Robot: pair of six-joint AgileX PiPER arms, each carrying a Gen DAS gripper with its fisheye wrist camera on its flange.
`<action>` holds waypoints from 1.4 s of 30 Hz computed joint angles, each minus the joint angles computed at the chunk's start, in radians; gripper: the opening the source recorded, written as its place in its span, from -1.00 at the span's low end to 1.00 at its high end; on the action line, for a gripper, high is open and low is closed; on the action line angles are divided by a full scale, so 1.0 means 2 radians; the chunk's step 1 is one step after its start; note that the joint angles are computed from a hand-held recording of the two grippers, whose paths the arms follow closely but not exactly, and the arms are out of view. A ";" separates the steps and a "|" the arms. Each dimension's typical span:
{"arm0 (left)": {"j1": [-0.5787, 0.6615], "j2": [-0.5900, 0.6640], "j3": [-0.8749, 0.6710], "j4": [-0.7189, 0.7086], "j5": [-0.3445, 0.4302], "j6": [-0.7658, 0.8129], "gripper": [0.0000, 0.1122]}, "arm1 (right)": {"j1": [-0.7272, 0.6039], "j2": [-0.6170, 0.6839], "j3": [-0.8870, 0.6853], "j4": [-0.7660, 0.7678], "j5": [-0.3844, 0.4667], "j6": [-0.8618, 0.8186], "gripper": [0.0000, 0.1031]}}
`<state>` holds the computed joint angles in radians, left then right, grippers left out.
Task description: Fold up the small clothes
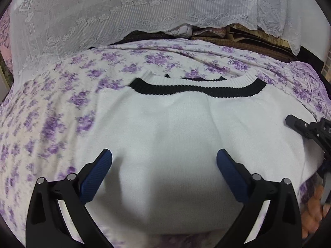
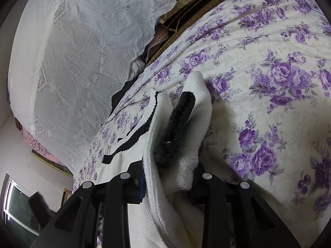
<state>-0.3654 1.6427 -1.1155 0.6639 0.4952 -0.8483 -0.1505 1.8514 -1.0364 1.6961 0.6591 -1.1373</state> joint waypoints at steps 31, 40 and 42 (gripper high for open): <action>0.203 -0.046 0.027 -0.224 -0.053 0.240 0.76 | 0.146 -0.060 -0.120 -0.385 -0.127 0.399 -0.44; 0.274 -0.036 0.004 -0.348 -0.042 0.325 0.76 | 0.220 -0.051 -0.184 -0.511 -0.123 0.527 -0.44; 0.283 -0.035 0.003 -0.365 -0.041 0.335 0.76 | 0.242 -0.041 -0.206 -0.543 -0.120 0.559 -0.44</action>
<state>0.2014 1.5724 -1.1102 -0.0653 0.4131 -0.1788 0.3341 1.7695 -1.4481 0.6093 0.4185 -0.0201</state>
